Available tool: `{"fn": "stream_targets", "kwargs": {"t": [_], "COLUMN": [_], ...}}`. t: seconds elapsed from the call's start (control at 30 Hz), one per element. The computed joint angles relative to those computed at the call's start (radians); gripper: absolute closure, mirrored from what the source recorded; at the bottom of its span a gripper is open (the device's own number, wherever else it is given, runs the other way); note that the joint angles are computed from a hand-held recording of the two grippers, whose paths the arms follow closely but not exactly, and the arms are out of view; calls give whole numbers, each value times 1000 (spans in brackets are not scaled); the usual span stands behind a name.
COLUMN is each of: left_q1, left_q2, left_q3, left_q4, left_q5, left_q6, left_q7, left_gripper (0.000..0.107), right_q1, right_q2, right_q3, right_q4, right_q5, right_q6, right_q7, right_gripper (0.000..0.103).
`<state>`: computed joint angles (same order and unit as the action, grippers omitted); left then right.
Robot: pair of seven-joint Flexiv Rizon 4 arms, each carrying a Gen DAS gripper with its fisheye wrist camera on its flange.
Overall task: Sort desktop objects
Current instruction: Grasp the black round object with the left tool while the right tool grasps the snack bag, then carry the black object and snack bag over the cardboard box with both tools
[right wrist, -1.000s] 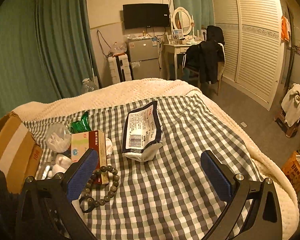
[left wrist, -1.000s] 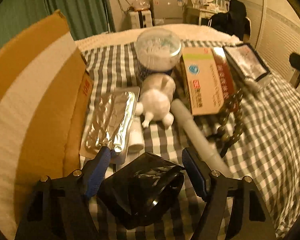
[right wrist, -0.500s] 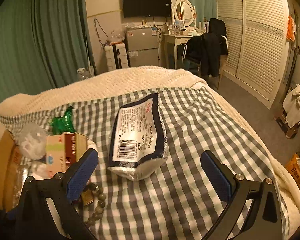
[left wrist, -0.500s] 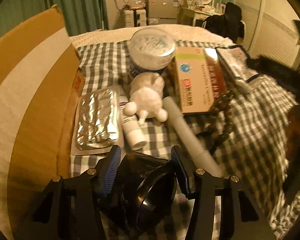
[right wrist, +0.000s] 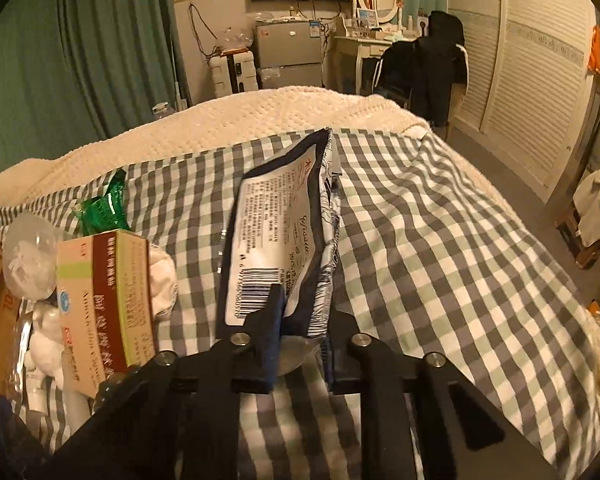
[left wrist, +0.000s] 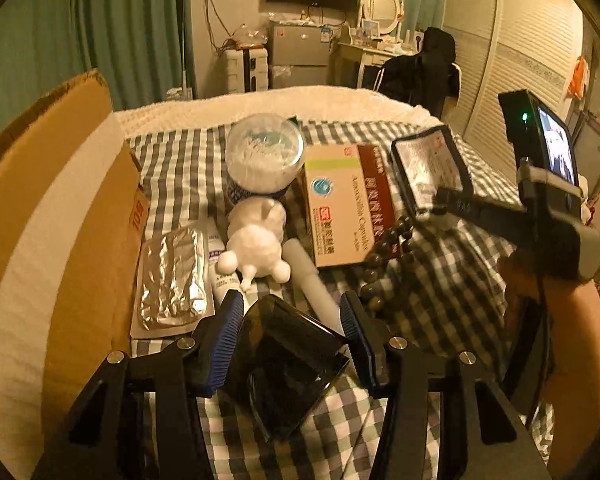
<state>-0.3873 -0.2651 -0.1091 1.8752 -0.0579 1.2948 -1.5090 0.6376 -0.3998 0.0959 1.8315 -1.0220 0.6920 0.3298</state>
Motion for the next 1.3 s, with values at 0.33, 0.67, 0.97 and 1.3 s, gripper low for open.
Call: {"fn": "stream_targets", "kwargs": {"t": [0.33,0.67,0.97,1.3], "left_q1": [14,25,-6,-47], "left_q2": [53,149,249,327], "left_q3": [-32,-81,-62,-9], "left_q4": [32,101,176,218], "left_q5": [-52,-196,-314,-372], "left_q6": [77,166,256,290], "left_q7": [60,192,308,354], "left_gripper": [56,57,57,57], "right_q1": [48,125,181,244], "right_q2": [77,138,182,173], "right_q3": [49,114,157,175], "right_q4": [30,10,-23,-97], "right_q5": [-24,-59,-105,-146], "right_q6": [-101,-271,-400,-481], "right_q7": [61,116,128,97], "right_gripper": [90,90,90,90]}}
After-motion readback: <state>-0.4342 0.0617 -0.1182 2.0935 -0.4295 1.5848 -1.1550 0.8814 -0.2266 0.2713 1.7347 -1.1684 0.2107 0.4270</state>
